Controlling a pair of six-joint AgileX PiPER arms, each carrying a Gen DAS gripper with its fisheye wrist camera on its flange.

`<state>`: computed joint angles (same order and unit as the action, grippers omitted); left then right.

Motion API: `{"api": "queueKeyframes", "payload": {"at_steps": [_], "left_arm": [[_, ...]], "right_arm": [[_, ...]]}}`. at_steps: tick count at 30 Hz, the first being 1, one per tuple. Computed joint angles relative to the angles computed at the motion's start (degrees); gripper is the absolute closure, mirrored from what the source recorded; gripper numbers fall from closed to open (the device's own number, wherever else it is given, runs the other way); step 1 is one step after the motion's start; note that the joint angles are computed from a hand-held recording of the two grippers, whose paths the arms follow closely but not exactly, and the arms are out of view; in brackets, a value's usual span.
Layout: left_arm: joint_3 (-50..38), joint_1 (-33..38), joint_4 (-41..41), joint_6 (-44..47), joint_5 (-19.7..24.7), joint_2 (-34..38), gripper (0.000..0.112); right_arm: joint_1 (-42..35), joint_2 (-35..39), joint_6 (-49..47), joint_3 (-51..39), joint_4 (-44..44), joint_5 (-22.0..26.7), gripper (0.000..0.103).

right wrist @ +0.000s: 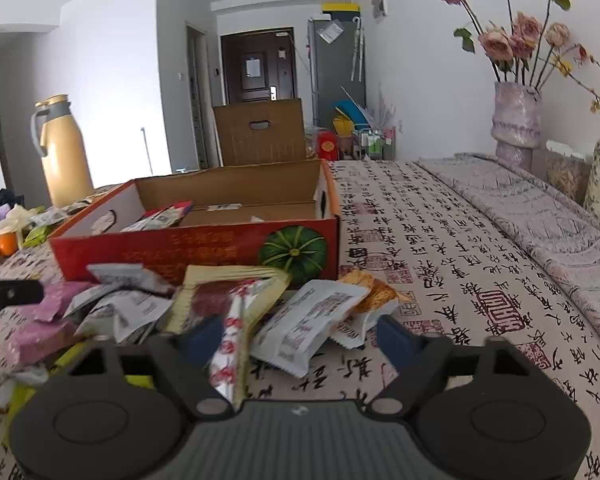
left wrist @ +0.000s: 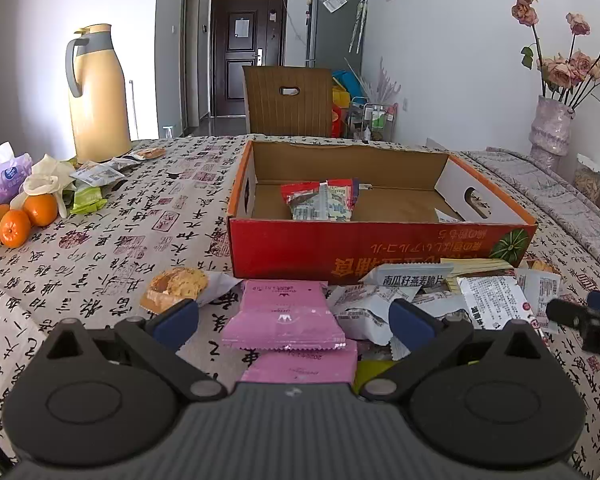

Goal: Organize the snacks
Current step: 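Move both tools back to the snack pile in front of the box, then grasp the pink packet with the left gripper while the right gripper grasps a white packet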

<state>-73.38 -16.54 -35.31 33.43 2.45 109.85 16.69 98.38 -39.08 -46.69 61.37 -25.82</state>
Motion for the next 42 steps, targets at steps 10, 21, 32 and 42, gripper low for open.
{"api": "queueKeyframes", "payload": {"at_steps": [10,21,32,42], "left_arm": [[-0.64,-0.38,11.3,-11.47,0.06,0.36,0.009],[-0.84,-0.51,15.56,-16.01,0.49,0.72,0.009],[-1.03,-0.28,18.94,-19.69,0.67,0.78,0.009],[-1.29,-0.04,20.87,-21.91,0.82,1.07,0.009]], "right_arm": [[-5.36,7.89,-20.2,-11.93,18.9,8.32,0.052],[-1.94,7.9,-15.52,-10.25,10.7,4.1,0.077],[1.15,7.36,-24.72,-11.16,11.82,0.67,0.089],[-1.72,9.67,-25.25,-13.46,15.35,5.43,0.077]]}}
